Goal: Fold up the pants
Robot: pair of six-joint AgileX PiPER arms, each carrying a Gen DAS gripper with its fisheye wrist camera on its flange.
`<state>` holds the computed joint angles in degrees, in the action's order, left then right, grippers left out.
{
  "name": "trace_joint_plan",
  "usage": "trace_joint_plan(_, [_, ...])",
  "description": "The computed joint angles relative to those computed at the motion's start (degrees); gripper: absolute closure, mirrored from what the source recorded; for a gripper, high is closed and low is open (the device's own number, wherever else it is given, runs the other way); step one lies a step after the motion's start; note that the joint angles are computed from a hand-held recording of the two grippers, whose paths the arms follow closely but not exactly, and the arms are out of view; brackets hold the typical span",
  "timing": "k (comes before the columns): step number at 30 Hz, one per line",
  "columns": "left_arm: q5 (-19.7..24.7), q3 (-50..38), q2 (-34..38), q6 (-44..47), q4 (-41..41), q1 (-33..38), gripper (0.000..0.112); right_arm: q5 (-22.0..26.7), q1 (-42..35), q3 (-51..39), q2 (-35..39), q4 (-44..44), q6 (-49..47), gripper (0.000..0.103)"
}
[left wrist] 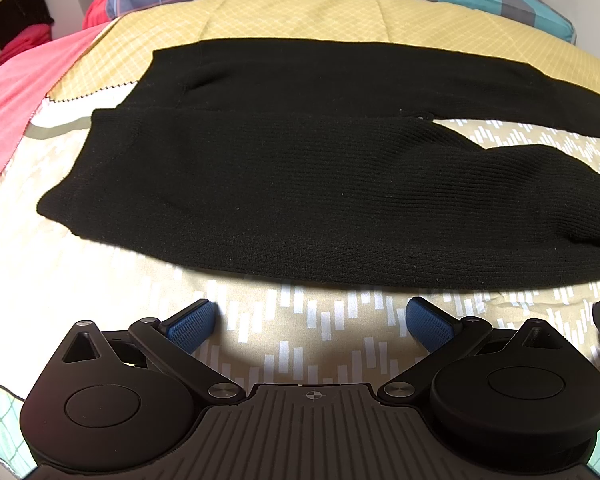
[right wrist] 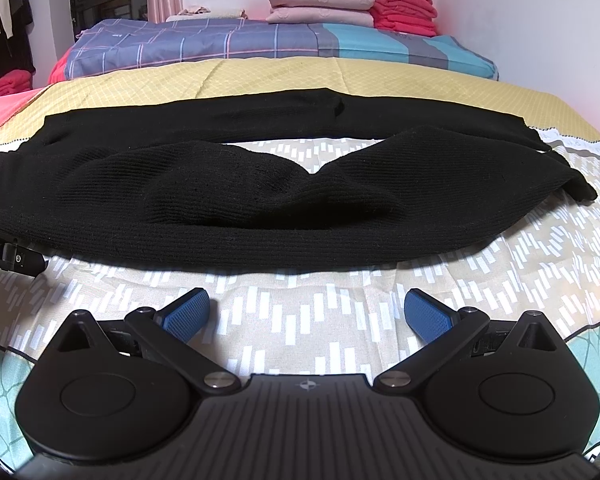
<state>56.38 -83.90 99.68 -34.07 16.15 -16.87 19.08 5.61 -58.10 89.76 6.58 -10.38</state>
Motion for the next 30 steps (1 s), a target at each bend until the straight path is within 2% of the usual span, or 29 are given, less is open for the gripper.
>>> trace_joint_plan(23, [-0.35, 1.15, -0.55, -0.21, 0.00, -0.13, 0.009, -0.84, 1.08, 0.11, 0.10, -1.58, 1.77, 0.000])
trace_joint_plan(30, [-0.05, 1.39, -0.99, -0.25, -0.04, -0.32, 0.009, -2.55, 1.35, 1.18, 0.07, -1.04, 1.25, 0.000])
